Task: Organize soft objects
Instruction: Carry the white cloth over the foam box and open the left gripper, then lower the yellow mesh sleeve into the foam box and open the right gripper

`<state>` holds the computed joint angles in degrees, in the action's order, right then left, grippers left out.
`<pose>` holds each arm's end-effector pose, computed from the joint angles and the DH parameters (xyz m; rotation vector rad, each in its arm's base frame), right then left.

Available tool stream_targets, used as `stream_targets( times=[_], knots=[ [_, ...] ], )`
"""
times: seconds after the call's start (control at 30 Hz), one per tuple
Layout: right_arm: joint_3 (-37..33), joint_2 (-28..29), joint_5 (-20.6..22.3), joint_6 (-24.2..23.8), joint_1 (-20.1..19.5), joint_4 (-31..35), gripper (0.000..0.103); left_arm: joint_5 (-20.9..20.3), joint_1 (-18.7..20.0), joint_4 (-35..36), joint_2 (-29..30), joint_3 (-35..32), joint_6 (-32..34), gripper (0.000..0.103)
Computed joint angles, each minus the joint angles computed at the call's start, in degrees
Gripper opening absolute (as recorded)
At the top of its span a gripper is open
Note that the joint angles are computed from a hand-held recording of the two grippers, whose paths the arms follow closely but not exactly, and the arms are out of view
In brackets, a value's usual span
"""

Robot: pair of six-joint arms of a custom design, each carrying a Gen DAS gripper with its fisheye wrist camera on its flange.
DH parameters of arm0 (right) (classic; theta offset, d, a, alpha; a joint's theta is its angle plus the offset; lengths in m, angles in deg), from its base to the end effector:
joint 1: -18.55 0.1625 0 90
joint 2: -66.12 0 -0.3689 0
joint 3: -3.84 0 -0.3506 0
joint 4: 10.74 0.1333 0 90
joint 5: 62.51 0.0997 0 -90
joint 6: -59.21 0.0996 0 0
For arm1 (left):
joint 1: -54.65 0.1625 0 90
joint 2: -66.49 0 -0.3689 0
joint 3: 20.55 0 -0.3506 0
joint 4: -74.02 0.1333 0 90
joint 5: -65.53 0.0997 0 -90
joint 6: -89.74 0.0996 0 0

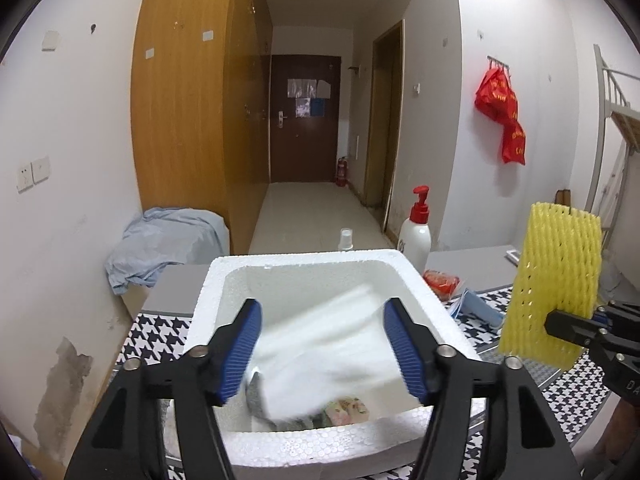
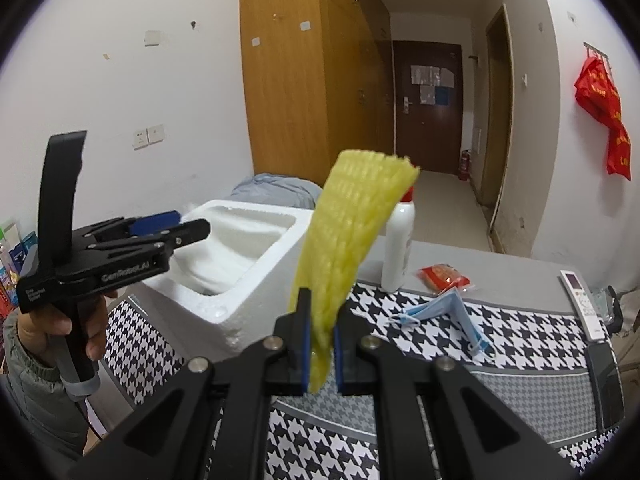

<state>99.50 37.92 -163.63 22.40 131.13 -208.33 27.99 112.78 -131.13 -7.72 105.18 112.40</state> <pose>0.3352 -0.5090 0.0025 1.2599 -2.4039 0.9504 -0.0400 -0.4664 0.3054 0.3705 2.0450 -1.3077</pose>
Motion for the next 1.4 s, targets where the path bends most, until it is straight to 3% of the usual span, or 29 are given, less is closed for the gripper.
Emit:
stream_targets(
  times=[0.07, 0.17, 0.77, 1.4],
  knots=[
    [0.0, 0.0, 0.0, 0.1, 0.0, 0.0, 0.012, -0.4, 0.1, -1.3, 0.1, 0.2, 0.6, 0.091],
    [-0.1, 0.0, 0.1, 0.4, -0.2, 0.0, 0.012, -0.7, -0.1, -5.7, 0.7, 0.6, 2.1, 0.101],
    [-1.0, 1.0, 0.2, 0.6, 0.8, -0.5, 0.012, 2.2, -1.5, -8.4, -1.7, 3.4, 2.1, 0.102],
    [-6.9, 4.4, 2.4, 1.3, 3.1, 5.0, 0.012, 6.5, -2.4, -10.7, -7.0, 7.5, 3.2, 0.102]
  ],
)
